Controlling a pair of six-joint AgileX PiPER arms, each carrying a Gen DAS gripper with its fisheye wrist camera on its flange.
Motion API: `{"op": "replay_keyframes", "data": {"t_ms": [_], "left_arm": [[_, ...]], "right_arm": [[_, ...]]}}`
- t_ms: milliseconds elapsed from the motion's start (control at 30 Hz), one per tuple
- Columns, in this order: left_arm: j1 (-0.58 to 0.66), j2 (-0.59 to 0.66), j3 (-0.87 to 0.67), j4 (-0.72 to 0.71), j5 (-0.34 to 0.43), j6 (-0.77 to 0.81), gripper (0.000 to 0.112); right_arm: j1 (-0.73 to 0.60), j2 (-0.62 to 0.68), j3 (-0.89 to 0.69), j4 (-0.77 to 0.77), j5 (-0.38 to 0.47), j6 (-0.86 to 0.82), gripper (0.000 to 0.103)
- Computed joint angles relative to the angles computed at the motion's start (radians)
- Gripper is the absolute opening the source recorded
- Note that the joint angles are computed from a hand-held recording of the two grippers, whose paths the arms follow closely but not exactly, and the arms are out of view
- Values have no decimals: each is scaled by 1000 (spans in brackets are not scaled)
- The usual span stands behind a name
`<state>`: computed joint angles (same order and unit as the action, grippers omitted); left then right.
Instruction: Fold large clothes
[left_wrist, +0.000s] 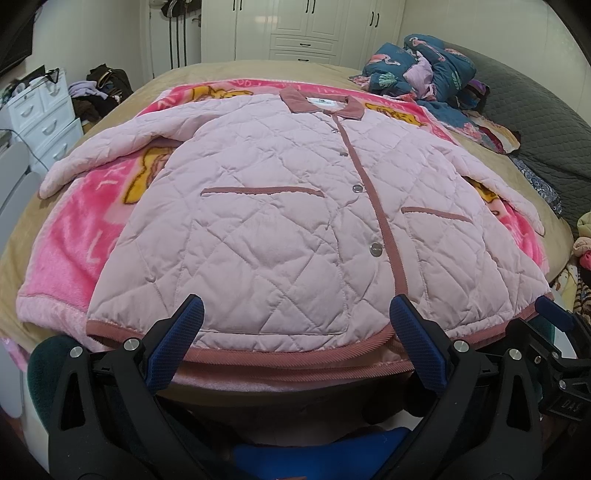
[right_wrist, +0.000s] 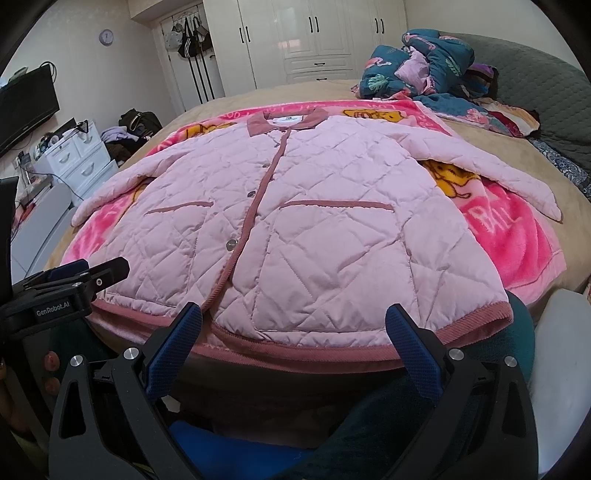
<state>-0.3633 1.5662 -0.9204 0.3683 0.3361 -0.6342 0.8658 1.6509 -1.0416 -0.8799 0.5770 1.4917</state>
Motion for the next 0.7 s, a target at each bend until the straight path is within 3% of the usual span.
{"op": "replay_keyframes", "data": {"t_ms": [333,700], "left_arm": [[40,12,-11,-103,-13,108,95],[71,48,-96,-144,32,149,95]], "right_arm": [[-29,8,-21,40,-20,-58,99],[-94,42,-123,231,-37,-308,99]]}}
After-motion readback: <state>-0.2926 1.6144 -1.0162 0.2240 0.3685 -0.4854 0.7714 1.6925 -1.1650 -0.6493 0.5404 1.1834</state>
